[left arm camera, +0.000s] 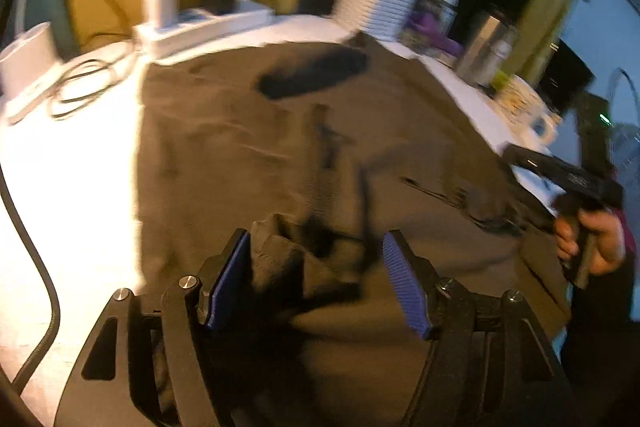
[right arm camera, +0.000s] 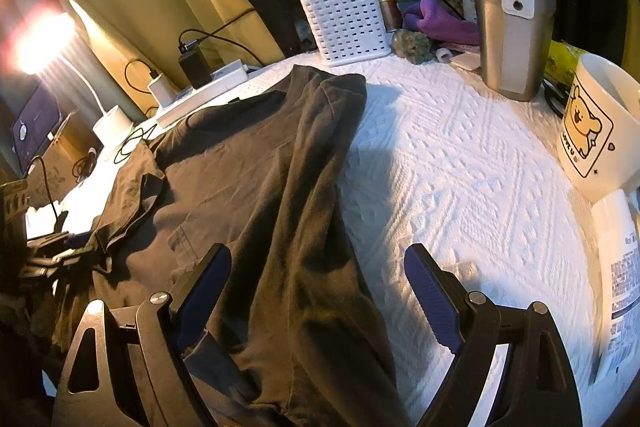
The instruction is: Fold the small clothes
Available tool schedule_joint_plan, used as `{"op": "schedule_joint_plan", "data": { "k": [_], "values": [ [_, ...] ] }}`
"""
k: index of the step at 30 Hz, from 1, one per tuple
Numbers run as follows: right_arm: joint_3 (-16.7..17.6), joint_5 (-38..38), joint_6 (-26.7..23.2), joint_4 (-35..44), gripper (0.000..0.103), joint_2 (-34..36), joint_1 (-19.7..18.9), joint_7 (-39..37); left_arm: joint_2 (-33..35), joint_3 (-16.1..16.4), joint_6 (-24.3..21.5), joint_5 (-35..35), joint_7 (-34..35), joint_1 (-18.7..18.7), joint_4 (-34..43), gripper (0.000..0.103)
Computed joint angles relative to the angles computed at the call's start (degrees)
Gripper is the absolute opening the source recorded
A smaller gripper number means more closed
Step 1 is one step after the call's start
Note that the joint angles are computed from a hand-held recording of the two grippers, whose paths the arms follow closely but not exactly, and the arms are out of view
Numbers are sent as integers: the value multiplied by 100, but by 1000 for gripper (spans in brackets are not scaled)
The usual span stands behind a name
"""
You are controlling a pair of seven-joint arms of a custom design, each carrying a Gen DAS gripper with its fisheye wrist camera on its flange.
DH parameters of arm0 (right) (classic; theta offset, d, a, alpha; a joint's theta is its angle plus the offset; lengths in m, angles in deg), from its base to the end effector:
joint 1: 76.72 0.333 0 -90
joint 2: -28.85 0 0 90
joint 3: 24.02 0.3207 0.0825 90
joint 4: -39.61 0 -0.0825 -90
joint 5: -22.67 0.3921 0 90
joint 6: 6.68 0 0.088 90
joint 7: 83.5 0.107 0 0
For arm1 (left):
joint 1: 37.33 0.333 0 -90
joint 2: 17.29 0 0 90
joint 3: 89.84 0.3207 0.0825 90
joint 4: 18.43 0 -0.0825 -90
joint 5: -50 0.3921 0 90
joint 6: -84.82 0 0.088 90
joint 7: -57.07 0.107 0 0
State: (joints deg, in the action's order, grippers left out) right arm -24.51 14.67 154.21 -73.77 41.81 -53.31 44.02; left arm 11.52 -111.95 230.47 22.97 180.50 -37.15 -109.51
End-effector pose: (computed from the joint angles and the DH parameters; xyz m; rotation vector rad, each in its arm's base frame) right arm 0.5959 0.2596 0.4225 -1.6855 1.9323 -0.3129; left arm 0.6959 -0.2238 0.4118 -1.4406 2.5587 -1.0534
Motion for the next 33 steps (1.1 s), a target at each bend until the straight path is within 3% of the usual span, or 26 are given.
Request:
{"op": "schedule_joint_plan", "data": {
  "k": [4, 7, 12, 16, 21, 27, 31, 33],
  "values": [
    [-17, -29, 22, -76, 89, -47, 9, 64, -116, -264, -462, -396, 503, 185, -118, 68],
    [-18, -54, 56, -134, 89, -84, 8, 113, -214, -235, -813, -571, 785, 129, -172, 68],
    [-11, -76, 161, -244, 89, -151, -7, 181, -323, 7, -614, -501, 864, -168, -99, 68],
    [3, -54, 264, -289, 89, -172, -40, 154, 93, 345, -156, 128, -6, -545, 554, 68],
    [15, 58, 378, -302, 89, -154, -92, 29, 1152, 809, -615, 1376, -1486, -1057, 2107, 68],
    [39, 377, 525, -345, 89, -117, -197, -198, 2269, 520, -1669, 1689, -2098, -1086, 3802, 68],
    [191, 916, 577, -344, 89, -54, -346, -609, 2351, 177, -1722, 1461, -1807, -997, 3890, 68],
    [224, 1122, 601, -352, 89, -41, -372, -776, 2300, 173, -1706, 1461, -1692, -1059, 3835, 68]
  ]
}}
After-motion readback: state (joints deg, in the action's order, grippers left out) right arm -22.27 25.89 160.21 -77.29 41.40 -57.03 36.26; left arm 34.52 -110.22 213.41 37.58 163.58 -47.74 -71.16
